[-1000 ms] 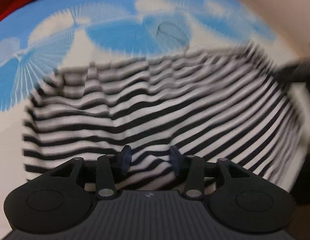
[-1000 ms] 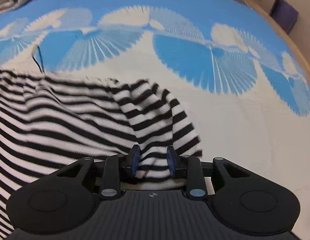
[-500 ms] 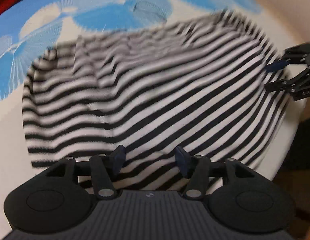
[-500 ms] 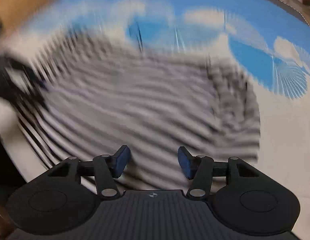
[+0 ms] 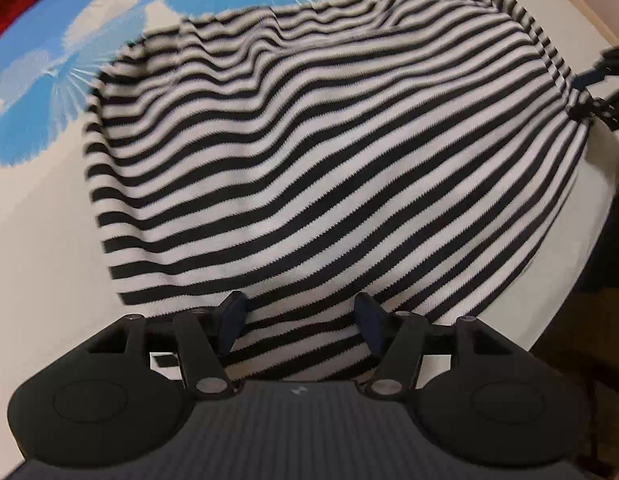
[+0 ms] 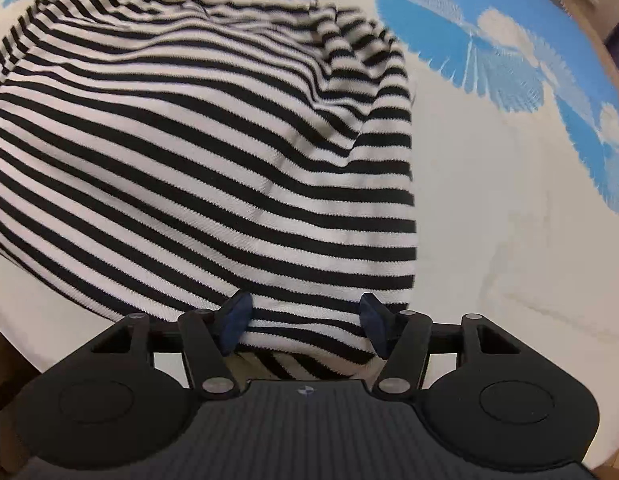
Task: Fold small clothes
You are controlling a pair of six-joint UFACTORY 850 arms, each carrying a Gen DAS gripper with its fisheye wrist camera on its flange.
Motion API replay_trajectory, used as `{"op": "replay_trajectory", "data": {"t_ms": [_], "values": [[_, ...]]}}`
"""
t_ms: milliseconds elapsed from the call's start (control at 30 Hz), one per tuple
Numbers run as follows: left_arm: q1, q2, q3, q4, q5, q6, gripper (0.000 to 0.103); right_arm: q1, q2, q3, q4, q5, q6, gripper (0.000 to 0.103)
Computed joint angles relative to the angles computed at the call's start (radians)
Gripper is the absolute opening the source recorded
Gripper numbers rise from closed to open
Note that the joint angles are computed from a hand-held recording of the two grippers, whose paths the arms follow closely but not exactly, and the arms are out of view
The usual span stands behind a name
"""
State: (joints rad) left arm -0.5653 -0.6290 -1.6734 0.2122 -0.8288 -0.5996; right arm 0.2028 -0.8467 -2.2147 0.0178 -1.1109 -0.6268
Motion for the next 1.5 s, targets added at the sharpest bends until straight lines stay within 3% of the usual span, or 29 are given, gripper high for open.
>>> {"op": "replay_trajectory", "data": {"t_ms": [100,233,333,467,533,633,733,900,1000,1100,1233,1500], "values": [[-0.027,0.027,-0.011,0.143,-0.023,-0.145,0.066,-0.011,0.049,0.037,0.032,0.041,0.042,0.06],[-0.087,0.109,0.03,0.396,-0.033,-0.454,0.074,-0.023,0.184,0.189,0.033,0.236,0.165,0.062],[-0.133,0.151,0.072,0.513,-0.044,-0.64,0.078,-0.038,0.234,0.258,0.037,0.312,0.256,0.062],[-0.193,0.181,0.153,0.601,-0.096,-0.936,0.078,-0.038,0.339,0.41,0.027,0.398,0.316,0.062],[-0.21,0.182,0.164,0.567,-0.157,-1.005,0.071,-0.035,0.388,0.478,0.03,0.436,0.314,0.062],[-0.225,0.192,0.196,0.585,-0.168,-1.156,0.064,-0.031,0.409,0.522,0.036,0.45,0.31,0.062],[-0.22,0.194,0.208,0.551,-0.179,-1.183,0.049,-0.03,0.436,0.555,0.027,0.455,0.317,0.062],[-0.217,0.199,0.218,0.558,-0.166,-1.239,0.035,-0.043,0.458,0.612,0.095,0.504,0.299,0.062],[-0.222,0.201,0.234,0.566,-0.151,-1.28,0.033,-0.044,0.433,0.591,0.077,0.434,0.36,0.062],[-0.224,0.208,0.257,0.564,-0.133,-1.318,0.033,-0.044,0.436,0.599,0.085,0.458,0.329,0.062],[-0.21,0.239,0.311,0.546,-0.084,-1.386,0.033,-0.058,0.418,0.578,0.115,0.427,0.324,0.062],[-0.154,0.285,0.4,0.495,0.113,-1.545,0.037,-0.08,0.387,0.548,0.114,0.419,0.313,0.062]]}}
